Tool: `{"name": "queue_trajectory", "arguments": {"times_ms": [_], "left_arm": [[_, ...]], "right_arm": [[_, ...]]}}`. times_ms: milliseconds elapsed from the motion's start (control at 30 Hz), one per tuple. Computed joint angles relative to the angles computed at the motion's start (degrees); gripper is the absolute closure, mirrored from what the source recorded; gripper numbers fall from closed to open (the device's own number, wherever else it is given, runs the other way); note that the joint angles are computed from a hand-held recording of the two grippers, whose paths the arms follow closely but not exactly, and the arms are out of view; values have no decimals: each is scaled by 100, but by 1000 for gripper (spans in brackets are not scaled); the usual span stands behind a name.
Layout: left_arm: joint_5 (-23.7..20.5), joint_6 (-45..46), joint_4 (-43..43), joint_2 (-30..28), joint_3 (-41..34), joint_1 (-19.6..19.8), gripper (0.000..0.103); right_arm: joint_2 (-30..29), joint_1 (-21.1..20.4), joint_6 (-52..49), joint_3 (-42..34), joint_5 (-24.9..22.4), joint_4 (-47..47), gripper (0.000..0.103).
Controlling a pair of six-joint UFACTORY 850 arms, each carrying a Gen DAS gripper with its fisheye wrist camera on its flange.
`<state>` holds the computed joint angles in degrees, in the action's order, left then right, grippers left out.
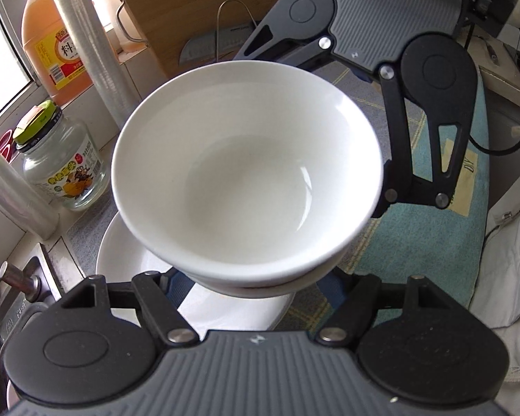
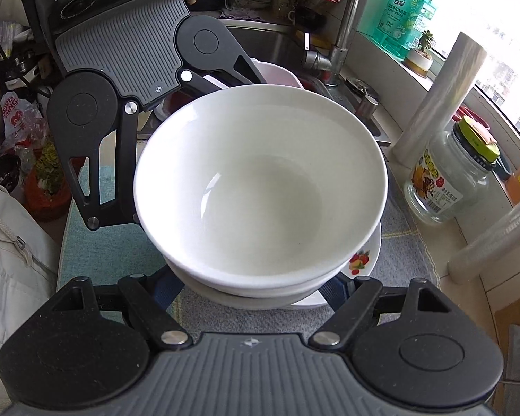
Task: Organize plates and bowls
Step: 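Lower the bowl stack onto the floral-rimmed plate stack with both tools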
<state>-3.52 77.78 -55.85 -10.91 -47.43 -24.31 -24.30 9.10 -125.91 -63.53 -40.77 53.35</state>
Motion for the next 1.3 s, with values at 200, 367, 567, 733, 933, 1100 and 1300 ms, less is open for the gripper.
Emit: {"name": "queue_trajectory", "arguments": {"times_ms": [200,367,567,733,933,1100,1300], "left_arm": [[1,808,-634,-153,-124,248,28],[10,842,-593,-318,-246,363,28],[-123,1473,-1168,-517,-375,510,28],[-164,772,-457,-661,-498,577,28],[-188,457,-118,-755,-580,627,28],[-209,455,-119,-842,-648,661,28],[-254,1001,-693,-913,-697,710,28]], "right_arm": [[-221,157,99,-255,61,52,18],[-396,283,165,-434,211,74,17],[-607,370,422,-629,217,-46,17],[-752,444,583,-764,246,-130,18],[-815,458,706,-838,231,-190,18],[-836,438,781,-854,218,-238,18],[-911,441,937,-942,171,-338,18]]}}
